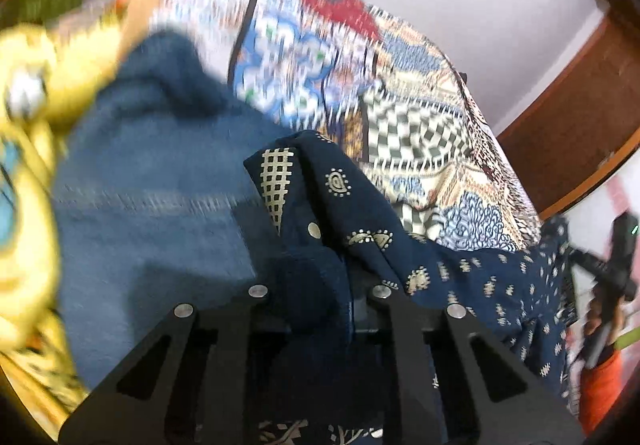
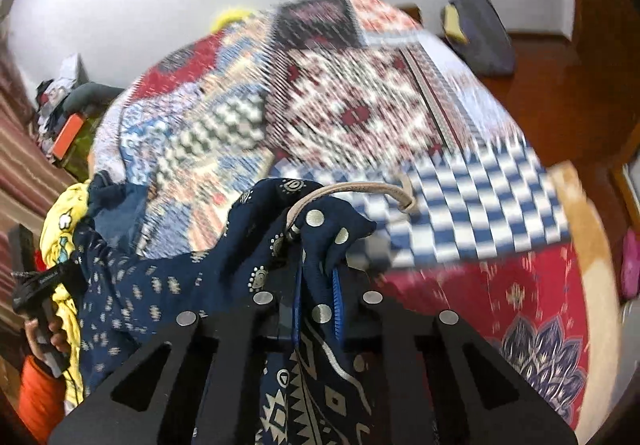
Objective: Fold large clothes
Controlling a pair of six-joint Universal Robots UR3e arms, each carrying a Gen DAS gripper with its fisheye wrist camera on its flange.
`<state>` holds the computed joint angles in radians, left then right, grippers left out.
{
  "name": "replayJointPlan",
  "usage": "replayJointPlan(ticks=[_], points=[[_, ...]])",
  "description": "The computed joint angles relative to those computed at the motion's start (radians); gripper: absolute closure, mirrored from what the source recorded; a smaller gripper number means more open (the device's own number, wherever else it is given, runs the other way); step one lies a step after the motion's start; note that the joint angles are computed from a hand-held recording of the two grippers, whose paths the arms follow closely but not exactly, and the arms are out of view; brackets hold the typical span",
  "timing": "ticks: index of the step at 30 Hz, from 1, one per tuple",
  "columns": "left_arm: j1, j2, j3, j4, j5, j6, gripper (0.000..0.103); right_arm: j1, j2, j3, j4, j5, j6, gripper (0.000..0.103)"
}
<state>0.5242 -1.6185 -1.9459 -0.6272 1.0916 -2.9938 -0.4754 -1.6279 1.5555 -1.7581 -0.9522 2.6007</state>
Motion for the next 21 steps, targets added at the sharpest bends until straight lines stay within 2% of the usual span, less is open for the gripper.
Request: replayJointPlan(ticks=[3, 5, 10, 15, 18, 21], points=[[-0.035, 0.020, 0.066, 0.007, 0.089, 0.012, 0.086, 0.044, 0.025, -0.061, -0.058, 0.005, 0.035, 0.094], [-0.035, 0.007, 0.112, -0.005, 0.098, 0.016, 0.086, 0.083, 0.064, -0.124, -0.075, -0.007, 0.061, 0.095], [-0.063, -0.111, 0.233, -0.011, 0.189, -0.004, 0.086, 0.212, 0.189, -0.216, -0.176, -0.130, 0.141, 0.095], [-0.055, -0.260, 0.302, -0.056, 0.215, -0.030, 0.084, 0.244, 0.260, -0.218, -0.233, -0.191, 0.199, 0.094], [-0.050, -0.284, 0.286, -0.075, 0.224, -0.008, 0.081, 0.241, 0.256, -0.177, -0.251, -0.202, 0.194, 0.094], [-0.069, -0.267, 0.246, -0.052, 0.272, 0.024, 0.074, 0.241, 0.220, -0.136, -0.254, -0.226, 0.159, 0.094]])
